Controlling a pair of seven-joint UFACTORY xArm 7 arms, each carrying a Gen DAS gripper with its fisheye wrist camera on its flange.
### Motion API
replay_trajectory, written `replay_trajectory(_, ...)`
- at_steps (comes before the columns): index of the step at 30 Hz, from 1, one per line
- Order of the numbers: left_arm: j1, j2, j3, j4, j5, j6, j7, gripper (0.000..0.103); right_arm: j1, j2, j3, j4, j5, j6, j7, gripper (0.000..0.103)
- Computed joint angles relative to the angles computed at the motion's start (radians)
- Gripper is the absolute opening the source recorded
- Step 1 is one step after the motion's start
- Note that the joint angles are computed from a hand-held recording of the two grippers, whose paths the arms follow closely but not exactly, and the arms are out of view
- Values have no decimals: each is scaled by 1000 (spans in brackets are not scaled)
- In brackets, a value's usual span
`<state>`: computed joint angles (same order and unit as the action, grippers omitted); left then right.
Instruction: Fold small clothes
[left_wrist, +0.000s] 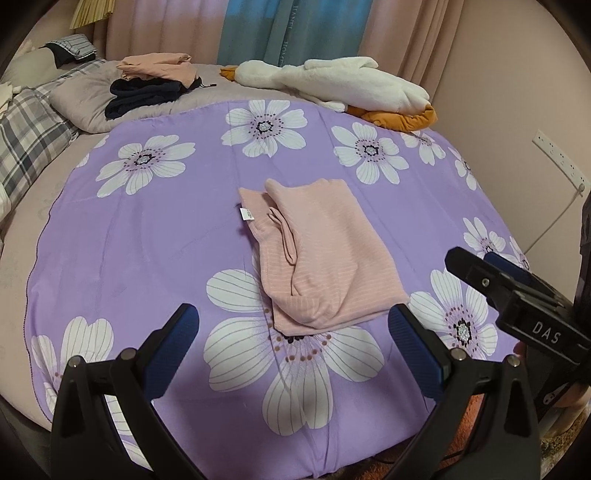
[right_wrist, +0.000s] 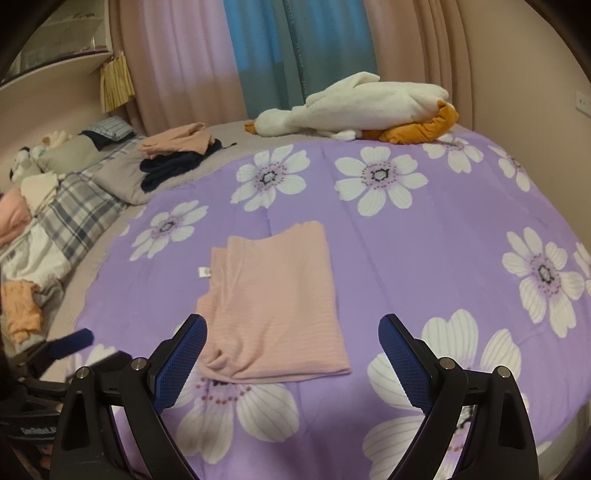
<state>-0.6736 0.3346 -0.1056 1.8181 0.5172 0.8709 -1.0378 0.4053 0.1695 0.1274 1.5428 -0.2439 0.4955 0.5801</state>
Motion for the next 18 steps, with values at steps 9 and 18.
replay_trajectory(9, -4, 12, -8, 12, -23, -5, 34, 102, 5, 3, -6, 11, -28, 41, 23, 94)
replay_trajectory(18, -18, 26, -7, 29, -37, -2, 66, 102, 10, -1, -7, 10, -67, 56, 46, 94)
